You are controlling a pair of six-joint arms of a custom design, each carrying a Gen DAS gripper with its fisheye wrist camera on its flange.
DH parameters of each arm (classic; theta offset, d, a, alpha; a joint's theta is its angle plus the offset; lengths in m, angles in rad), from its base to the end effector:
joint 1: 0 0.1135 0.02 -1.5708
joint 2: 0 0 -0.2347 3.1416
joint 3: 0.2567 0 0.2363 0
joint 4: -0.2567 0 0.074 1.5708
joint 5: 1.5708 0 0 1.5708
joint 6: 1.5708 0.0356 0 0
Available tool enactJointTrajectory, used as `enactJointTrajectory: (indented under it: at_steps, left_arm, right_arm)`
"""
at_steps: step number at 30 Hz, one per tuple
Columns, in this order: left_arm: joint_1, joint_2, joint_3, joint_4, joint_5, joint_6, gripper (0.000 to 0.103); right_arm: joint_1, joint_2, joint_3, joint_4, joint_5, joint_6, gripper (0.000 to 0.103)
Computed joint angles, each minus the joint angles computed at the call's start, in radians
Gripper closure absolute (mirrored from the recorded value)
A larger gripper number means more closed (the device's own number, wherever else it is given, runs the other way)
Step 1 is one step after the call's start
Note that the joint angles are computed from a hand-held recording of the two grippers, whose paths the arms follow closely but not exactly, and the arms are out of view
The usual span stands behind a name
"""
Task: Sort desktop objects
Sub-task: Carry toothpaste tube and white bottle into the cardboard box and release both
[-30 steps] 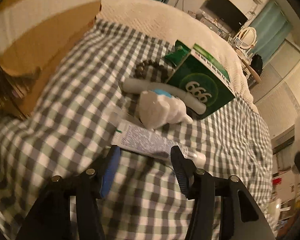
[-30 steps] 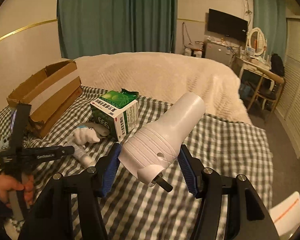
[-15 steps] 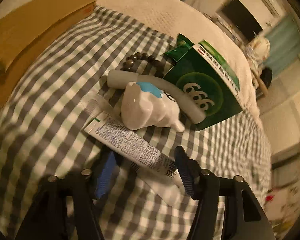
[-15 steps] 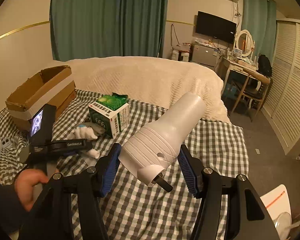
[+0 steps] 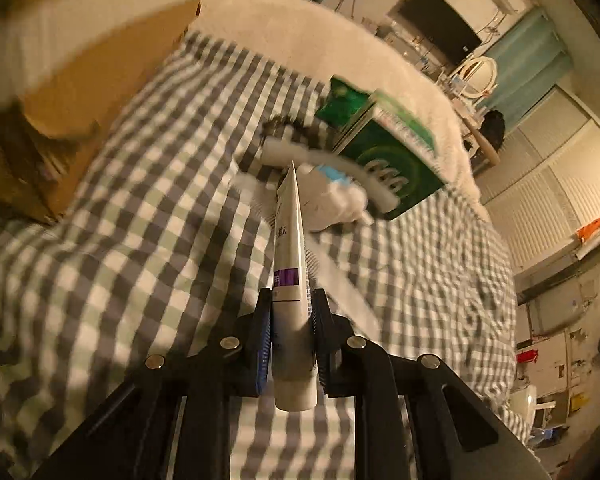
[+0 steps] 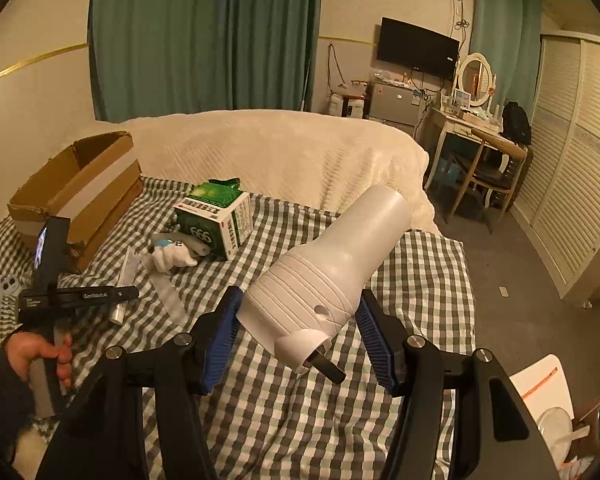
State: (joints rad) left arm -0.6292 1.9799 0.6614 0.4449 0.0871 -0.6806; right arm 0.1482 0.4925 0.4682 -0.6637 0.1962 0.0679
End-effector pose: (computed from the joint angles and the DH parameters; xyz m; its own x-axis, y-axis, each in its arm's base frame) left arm 0.2398 -0.1783 0.0386 -0.8791 -0.1355 -0.4570 0.1007 0.8843 -0.4559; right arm 0.1269 0.0119 0.2097 -0.6263 -0.0262 -0.7791 0.0467 0.9964 -0.0711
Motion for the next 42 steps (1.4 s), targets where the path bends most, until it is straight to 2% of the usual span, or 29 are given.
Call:
enactJointTrajectory:
  at_steps: [4,8,12,16,20,24,27,33,36,37,38,39,40,41,42]
  left_arm:
    - [-0.001,-0.190,-0.074,-0.039,-0.030,0.022,0.084]
    - [0.028,-0.411,-0.139,-0.104,-0.056,0.049,0.085]
    - [0.147,-0.684,-0.177,-0.226,-0.034,0.099,0.084]
    - [0.339,-0.851,-0.141,-0.360,0.042,0.171,0.084]
    - [0.538,-0.846,-0.069,-0.430,0.100,0.297,0.084]
    - [0.690,-0.708,-0.044,-0.366,0.158,0.388,0.084]
    - [0.753,-0.568,-0.010,-0.312,0.198,0.423,0.084]
    - [0.788,-0.416,0.025,-0.239,0.219,0.460,0.084]
    - [0.785,-0.388,0.034,-0.240,0.219,0.484,0.083]
    - [0.783,-0.381,0.040,-0.245,0.217,0.488,0.083]
    - [0.779,-0.378,0.041,-0.248,0.210,0.493,0.082]
    - [0.773,-0.384,0.040,-0.255,0.204,0.497,0.079]
    - [0.768,-0.384,0.041,-0.258,0.199,0.500,0.065]
    - [0.760,-0.394,0.038,-0.265,0.191,0.497,0.041]
    - [0.749,-0.411,0.031,-0.273,0.178,0.490,0.030]
  right_arm:
    - [0.162,0.006,0.074,-0.081,0.094,0.088,0.046]
    - [0.340,0.077,0.156,-0.101,0.171,0.185,0.046]
    - [0.468,0.219,0.258,-0.048,0.180,0.240,0.046]
    - [0.565,0.452,0.405,0.065,0.148,0.241,0.046]
    - [0.624,0.734,0.599,0.164,0.100,0.196,0.046]
    - [0.658,1.010,0.836,0.206,0.050,0.137,0.046]
    - [0.646,1.228,1.048,0.193,-0.047,0.118,0.046]
    - [0.604,1.676,1.604,-0.036,-0.126,0.083,0.046]
    - [0.600,1.865,1.874,-0.164,-0.112,0.069,0.046]
    - [0.605,1.893,1.911,-0.180,-0.089,0.070,0.043]
    - [0.611,1.893,1.898,-0.158,-0.063,0.072,0.032]
    - [0.610,1.856,1.834,-0.124,-0.043,0.072,0.029]
    - [0.612,1.824,1.773,-0.073,-0.029,0.076,0.027]
    - [0.611,1.787,1.715,-0.040,-0.030,0.085,0.027]
    - [0.604,1.751,1.665,-0.018,-0.041,0.091,0.027]
